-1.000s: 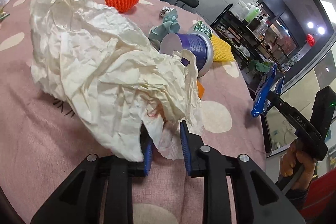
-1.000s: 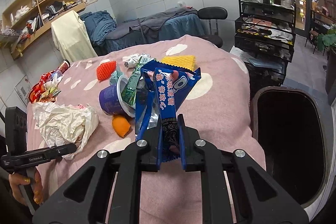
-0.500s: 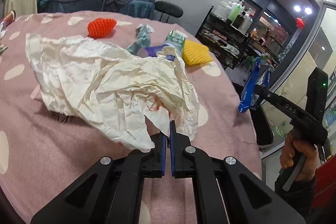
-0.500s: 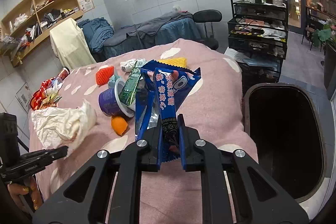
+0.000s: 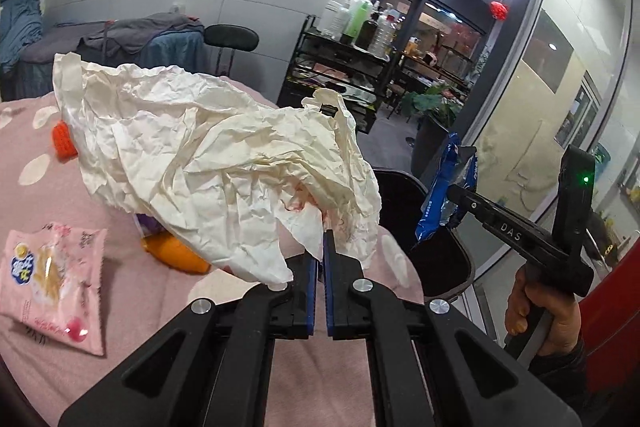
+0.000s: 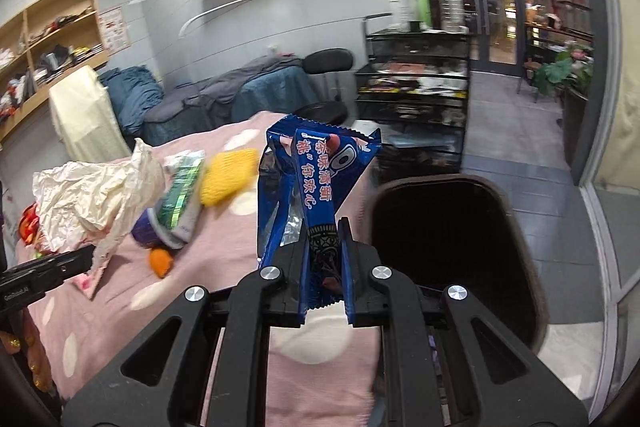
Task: Collect trash
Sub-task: 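Carry wrapper and tissue to the bin and release both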
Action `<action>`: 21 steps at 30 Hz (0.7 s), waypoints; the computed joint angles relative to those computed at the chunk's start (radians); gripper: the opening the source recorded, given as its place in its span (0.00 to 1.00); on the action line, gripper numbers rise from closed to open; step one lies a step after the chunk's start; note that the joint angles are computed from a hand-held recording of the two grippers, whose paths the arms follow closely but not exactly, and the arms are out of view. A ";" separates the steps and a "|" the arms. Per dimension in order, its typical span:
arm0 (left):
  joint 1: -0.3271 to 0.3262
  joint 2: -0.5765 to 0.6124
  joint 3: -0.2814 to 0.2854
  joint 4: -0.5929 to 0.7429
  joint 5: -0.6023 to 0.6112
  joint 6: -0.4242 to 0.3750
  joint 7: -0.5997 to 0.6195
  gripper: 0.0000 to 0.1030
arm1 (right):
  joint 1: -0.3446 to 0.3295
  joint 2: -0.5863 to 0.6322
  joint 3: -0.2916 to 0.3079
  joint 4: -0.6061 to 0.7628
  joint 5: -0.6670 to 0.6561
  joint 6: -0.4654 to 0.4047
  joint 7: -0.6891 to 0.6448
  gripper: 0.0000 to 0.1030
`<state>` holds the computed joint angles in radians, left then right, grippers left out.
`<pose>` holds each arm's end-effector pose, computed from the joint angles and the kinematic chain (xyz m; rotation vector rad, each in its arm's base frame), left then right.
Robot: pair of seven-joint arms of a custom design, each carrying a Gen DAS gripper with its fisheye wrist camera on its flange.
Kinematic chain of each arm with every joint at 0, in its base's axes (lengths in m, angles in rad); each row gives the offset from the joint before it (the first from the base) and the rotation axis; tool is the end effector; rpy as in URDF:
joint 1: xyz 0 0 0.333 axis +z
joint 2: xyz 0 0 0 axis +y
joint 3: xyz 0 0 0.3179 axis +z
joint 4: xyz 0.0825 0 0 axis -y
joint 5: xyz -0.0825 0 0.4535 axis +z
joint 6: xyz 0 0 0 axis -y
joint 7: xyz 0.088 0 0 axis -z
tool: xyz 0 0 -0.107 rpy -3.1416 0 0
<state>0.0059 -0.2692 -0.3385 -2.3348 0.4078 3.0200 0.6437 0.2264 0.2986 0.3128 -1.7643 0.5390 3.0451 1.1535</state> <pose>0.5277 -0.2235 0.5116 -1.8849 1.5730 -1.1222 0.6681 0.3264 0.4811 -1.7817 1.2021 -0.3960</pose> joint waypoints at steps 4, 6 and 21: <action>-0.096 0.113 0.066 0.098 -0.090 0.007 0.147 0.04 | 0.163 0.009 -0.243 -0.007 -0.244 0.011 0.298 0.14; -0.111 0.160 0.069 0.150 -0.087 -0.007 0.181 0.04 | 0.236 0.028 -0.357 0.005 -0.362 -0.015 0.446 0.14; -0.238 0.411 0.095 0.420 -0.424 -0.154 0.627 0.04 | 0.147 0.055 -0.360 -0.052 -0.518 -0.022 0.790 0.66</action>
<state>-0.2319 0.1417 -0.2434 -1.9150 -0.0158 2.8659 1.2711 0.3737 0.3535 -0.0474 -1.8164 0.0208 3.0228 1.9432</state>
